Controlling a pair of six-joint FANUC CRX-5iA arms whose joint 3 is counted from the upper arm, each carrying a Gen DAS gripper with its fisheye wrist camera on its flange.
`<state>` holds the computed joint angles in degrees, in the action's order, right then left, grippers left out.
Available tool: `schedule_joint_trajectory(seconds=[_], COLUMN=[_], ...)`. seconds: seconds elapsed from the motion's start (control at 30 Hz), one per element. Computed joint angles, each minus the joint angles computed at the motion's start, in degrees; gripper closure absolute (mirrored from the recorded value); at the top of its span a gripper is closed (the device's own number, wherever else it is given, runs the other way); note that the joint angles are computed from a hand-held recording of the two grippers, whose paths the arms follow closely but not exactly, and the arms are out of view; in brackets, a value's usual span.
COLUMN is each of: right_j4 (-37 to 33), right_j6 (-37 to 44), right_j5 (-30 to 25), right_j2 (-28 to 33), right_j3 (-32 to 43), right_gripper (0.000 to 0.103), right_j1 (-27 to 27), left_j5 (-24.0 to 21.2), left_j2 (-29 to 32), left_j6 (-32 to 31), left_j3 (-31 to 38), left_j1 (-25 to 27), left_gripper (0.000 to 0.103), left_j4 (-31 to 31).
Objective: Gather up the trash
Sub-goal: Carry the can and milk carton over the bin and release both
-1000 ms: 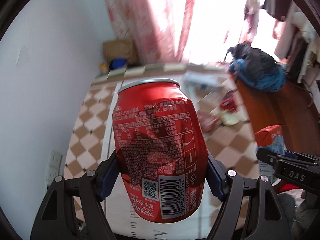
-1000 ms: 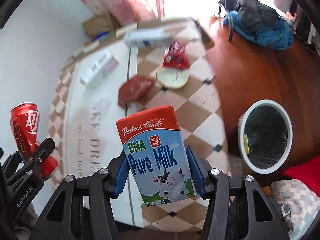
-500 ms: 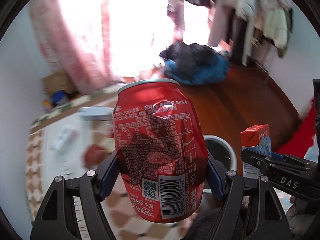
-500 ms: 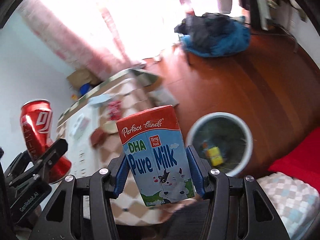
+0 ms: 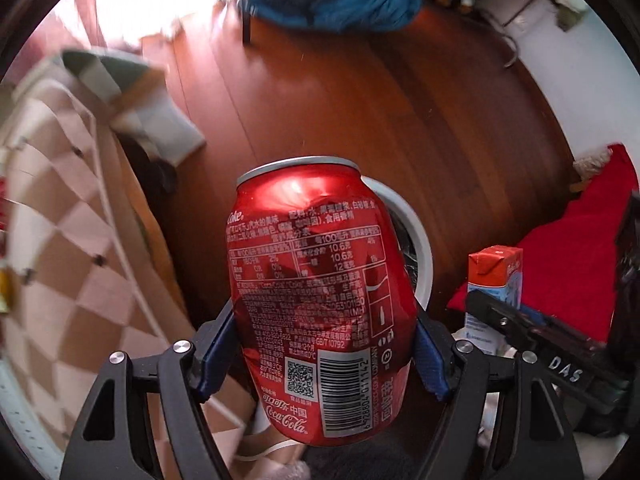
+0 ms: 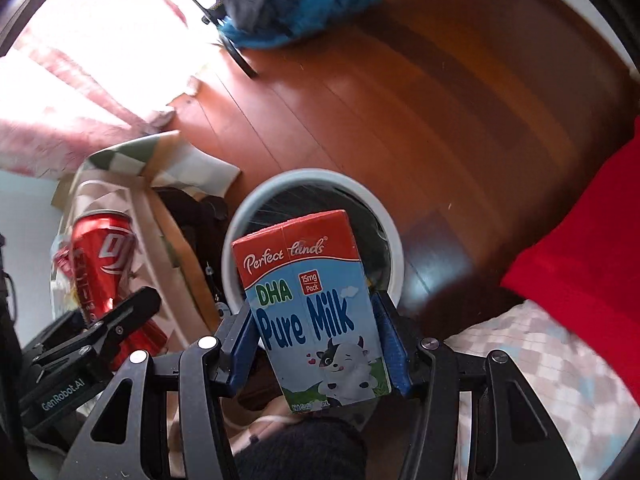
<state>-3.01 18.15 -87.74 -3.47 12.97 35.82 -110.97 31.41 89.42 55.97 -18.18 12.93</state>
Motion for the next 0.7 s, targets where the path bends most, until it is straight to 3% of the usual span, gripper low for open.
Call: schedule_joint_trajectory(seconds=[0.17,0.23,0.3,0.4,0.47,0.57,0.7], right_j4=[-4.0,-4.7,-6.1,-5.4,-4.1,-2.0,1.2], right_j6=[3.4,3.9,4.9,4.6,4.1,3.4,1.6], right_j5=[3.6,4.2,4.1,3.6,1.7,-1.1,-5.2], right_j2=[1.6,2.5,3.7,4.1,4.5,4.8,4.8], right_j3=[-3.3,-3.7,-3.5,-3.5,-2.8,-1.9,-0.4], right_gripper=[0.046,0.045,0.041,0.02,0.016,0.0,0.0], right_j1=[-4.3,-4.9,-6.1,-5.8,-4.9,-3.4,-0.4], left_j5=[-3.3,-4.8,-4.8,-5.4,-4.6,-3.5,-3.7], left_j2=[4.9,6.0,5.6,5.7,3.8,1.2,-0.5], left_j6=[1.9,2.3,2.4,2.9,2.4,1.6,0.8], left_j3=[4.5,6.6,6.6,8.3,7.1,5.0,4.4], left_j1=[-0.1,-0.3,-0.9,-1.1,-1.0,-1.1,-1.0], left_gripper=[0.027,0.004,0.003,0.003,0.003,0.003,0.003], left_j4=[-0.2,-1.1,-2.8,-4.6,-6.9,-10.3,-12.5])
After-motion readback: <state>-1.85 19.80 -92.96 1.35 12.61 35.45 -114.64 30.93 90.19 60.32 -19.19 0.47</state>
